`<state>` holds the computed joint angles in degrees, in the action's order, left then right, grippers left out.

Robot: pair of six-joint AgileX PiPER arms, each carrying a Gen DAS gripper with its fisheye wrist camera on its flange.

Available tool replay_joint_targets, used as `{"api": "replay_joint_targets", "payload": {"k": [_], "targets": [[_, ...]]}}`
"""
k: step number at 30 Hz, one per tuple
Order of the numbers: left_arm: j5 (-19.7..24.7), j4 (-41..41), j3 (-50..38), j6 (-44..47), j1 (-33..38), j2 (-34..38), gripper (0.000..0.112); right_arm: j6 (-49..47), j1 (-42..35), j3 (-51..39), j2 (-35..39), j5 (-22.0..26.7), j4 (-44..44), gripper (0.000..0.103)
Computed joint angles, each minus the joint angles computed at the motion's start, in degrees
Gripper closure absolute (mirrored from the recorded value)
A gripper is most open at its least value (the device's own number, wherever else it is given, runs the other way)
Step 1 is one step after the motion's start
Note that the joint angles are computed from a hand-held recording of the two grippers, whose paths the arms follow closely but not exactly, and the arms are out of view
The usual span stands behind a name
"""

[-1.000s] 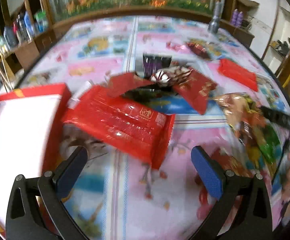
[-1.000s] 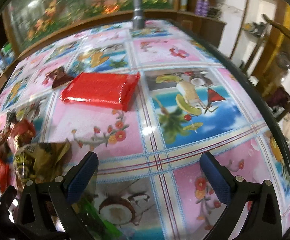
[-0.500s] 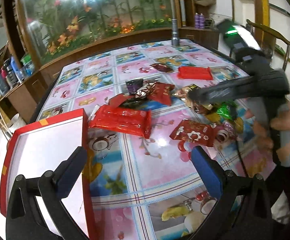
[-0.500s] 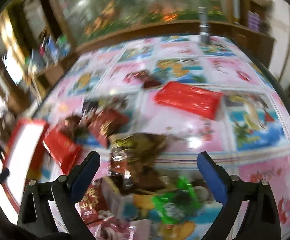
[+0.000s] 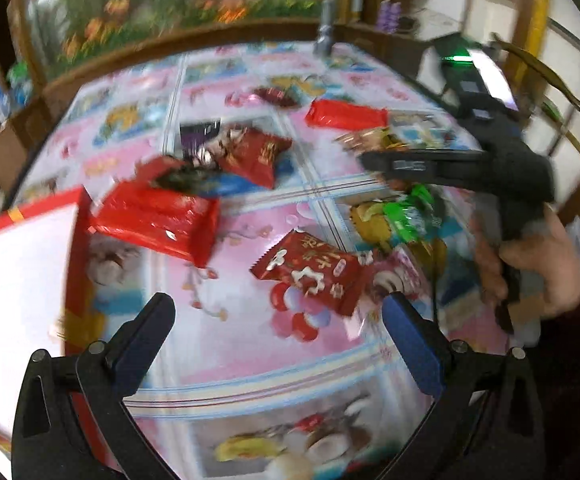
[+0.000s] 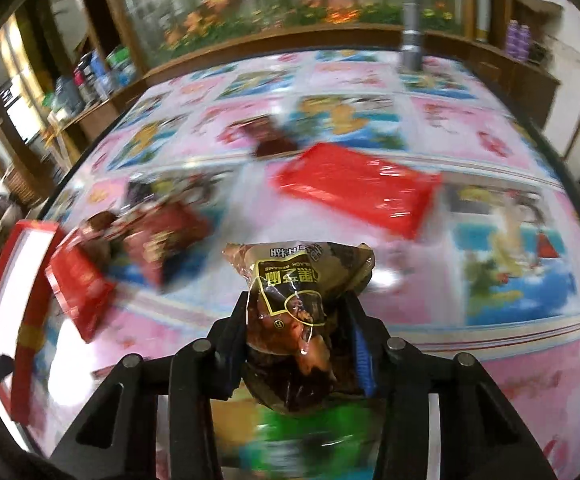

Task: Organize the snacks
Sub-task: 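Grasp the gold-brown snack bag with the right gripper while the left grasps a red packet, then carry the red packet and gold-brown bag over the white red-rimmed box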

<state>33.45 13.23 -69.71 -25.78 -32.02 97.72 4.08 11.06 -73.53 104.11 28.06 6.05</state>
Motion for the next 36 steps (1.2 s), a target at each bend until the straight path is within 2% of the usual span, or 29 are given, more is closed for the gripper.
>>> {"api": "replay_joint_targets", "payload": {"k": [3,6,8,11,12,13,14,16,19,24,30,33,36], "targets": [[4.8,1.1,-6.4,-6.6,-0.8,5.0,0.009,-3.6,-2.2,0.5,-0.4,0.0,4.5,0.056],[6.7,2.9,-9.7,-12.0,-0.7,7.9,0.009,-2.4,-1.9,0.1,-0.2,0.2,3.0,0.054],[6.4,1.6,-10.2,-12.3,0.0,8.8,0.012,-1.6,-1.7,0.0,-0.1,0.1,2.1,0.053],[7.9,-2.0,-11.7,-9.2,0.8,11.2,0.027,-2.2,-1.9,0.2,-0.2,0.1,3.5,0.053],[8.4,-1.6,-11.7,-9.4,0.5,11.5,0.03,-2.0,-1.9,0.2,-0.2,0.0,3.3,0.053],[7.6,1.1,-10.8,-10.7,-0.3,10.9,0.038,-1.7,-1.8,0.2,-0.2,0.1,3.1,0.053],[7.8,1.7,-10.5,-10.7,-0.6,10.7,0.039,-1.1,-1.6,0.3,-0.2,0.0,2.5,0.052],[6.2,2.0,-9.1,-10.1,-0.4,9.6,0.058,-0.3,-1.4,0.3,-0.2,-0.2,1.6,0.052],[4.2,1.3,-6.5,-8.0,0.8,7.7,0.076,-0.2,-1.3,0.3,-0.1,-0.4,1.4,0.051],[0.2,-0.3,-3.2,-4.2,2.7,6.0,0.079,2.9,-0.1,0.5,-0.2,-0.6,-3.3,0.05],[-3.1,0.0,1.1,-3.9,3.9,3.4,0.081,6.4,0.7,1.7,-0.6,-2.2,-7.6,0.055],[-4.3,2.4,3.6,-5.8,4.1,0.7,0.081,5.1,0.3,2.2,-0.9,-2.9,-5.6,0.056],[-5.6,6.6,6.4,-9.2,4.1,-3.2,0.081,-4.6,-1.8,2.9,-1.5,-3.8,5.6,0.06]]}}
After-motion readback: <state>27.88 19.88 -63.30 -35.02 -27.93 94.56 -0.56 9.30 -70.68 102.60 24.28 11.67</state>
